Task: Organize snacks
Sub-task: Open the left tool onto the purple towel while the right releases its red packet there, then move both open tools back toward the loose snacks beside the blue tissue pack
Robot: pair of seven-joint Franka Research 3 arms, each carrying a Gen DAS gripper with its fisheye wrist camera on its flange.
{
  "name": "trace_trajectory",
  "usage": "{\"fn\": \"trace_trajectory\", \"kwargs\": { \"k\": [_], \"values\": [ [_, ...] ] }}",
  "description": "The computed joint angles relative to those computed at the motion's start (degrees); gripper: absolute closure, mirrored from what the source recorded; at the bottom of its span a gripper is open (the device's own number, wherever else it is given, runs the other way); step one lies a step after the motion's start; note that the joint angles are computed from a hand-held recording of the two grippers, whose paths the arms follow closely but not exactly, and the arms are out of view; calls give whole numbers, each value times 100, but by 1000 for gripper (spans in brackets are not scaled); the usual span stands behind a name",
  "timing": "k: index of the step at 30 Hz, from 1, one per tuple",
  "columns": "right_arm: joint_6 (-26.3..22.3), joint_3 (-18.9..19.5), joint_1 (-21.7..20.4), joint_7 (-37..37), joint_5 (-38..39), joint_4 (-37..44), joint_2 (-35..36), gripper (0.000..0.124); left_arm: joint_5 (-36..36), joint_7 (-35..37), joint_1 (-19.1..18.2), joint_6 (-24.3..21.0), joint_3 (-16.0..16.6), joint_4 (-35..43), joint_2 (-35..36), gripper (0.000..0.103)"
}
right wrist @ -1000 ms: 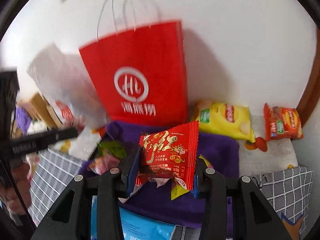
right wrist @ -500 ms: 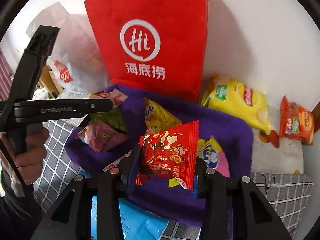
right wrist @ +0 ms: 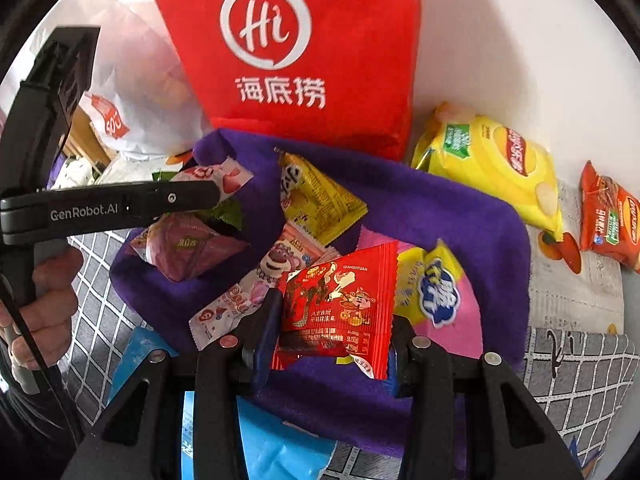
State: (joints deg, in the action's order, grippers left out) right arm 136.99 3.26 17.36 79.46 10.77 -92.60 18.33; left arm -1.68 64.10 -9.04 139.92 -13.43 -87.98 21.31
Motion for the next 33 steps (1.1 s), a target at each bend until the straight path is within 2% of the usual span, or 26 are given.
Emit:
{"fn": "trace_trajectory", "kwargs": {
  "k": [5,7,14,21,26,28,30,33],
  "values": [
    [-47,-53,93,119,-244,45,47,76,13,14,-14,52,-10,16,40,57],
    [67,-65,109,166,-310,-23,-4,67,5,32,-4,83,-15,-12,18,57],
    [221,-32,30,124,-183,-159,-198,66,-38,38,18,-15,-17,-39,-86,54],
    [701,-33,46,277,-204,-480,-545,66,266,-89,-69,83,82,-278,-437,49],
    [1095,38,59,328,-109,-852,-871,66,356,-133,-85,138,89,-401,-725,46],
    [1336,14,137,498,-369,-1089,-1053,67,401,-177,-104,334,92,-614,-908,44],
    [1628,4,194,737,-654,-1425,-1302,67,330,-172,-95,311,76,-719,-1018,43],
    [1594,90,176,723,-568,-1715,-1569,72,174,-90,-84,282,50,-941,-1210,43]
  ]
}}
